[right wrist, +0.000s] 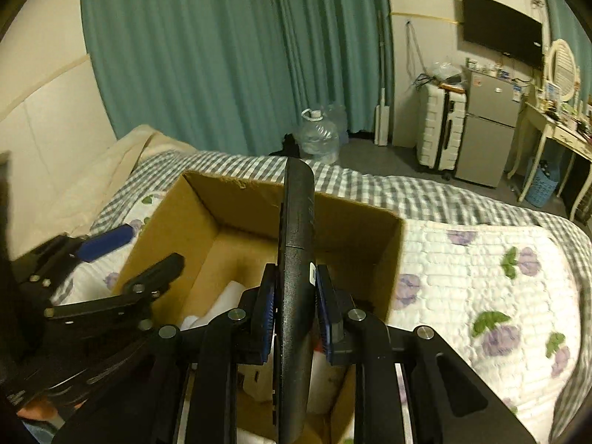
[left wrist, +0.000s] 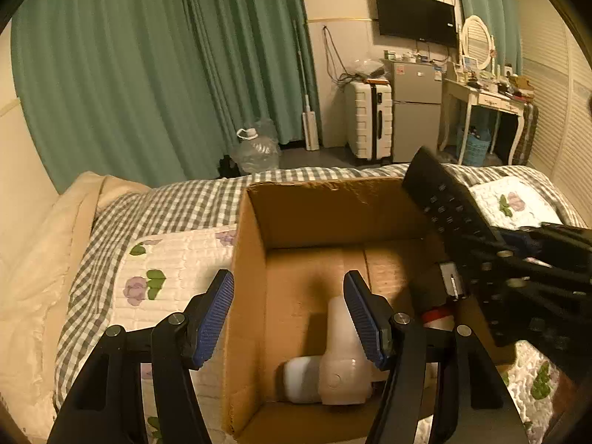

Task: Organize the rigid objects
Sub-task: 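Carry the device and remote into the box and open both tools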

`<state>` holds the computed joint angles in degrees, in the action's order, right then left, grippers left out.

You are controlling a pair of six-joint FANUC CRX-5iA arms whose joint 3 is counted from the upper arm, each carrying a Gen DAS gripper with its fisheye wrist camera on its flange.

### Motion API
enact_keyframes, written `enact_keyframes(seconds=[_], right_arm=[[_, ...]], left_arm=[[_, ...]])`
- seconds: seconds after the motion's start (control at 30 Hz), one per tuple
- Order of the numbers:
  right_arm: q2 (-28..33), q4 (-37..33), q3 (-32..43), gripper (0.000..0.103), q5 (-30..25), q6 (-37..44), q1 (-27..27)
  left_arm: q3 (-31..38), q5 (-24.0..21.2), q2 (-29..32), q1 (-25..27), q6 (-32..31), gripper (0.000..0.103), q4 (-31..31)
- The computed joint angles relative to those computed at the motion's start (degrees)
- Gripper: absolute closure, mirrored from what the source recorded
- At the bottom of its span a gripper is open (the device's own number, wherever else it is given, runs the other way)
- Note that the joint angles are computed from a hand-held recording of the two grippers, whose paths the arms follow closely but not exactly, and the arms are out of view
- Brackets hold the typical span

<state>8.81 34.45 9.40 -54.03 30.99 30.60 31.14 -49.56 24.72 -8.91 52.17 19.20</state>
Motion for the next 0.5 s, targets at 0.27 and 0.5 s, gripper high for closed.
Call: enact_keyframes(seconds=[0.27, 0.5], right_arm=[[0.8, 0.8, -1.1, 0.053, 0.8, -1.2, -0.5], [-4.2, 9.5, -2.3, 0.053, -6.1, -6.7, 4.3]], left_arm=[[-2.6, 3.1, -1.5, 0.4, -1.3, 0.039, 1.6], [-8.3, 5.9, -8.9, 1.8, -5.1, 0.038, 6.5]])
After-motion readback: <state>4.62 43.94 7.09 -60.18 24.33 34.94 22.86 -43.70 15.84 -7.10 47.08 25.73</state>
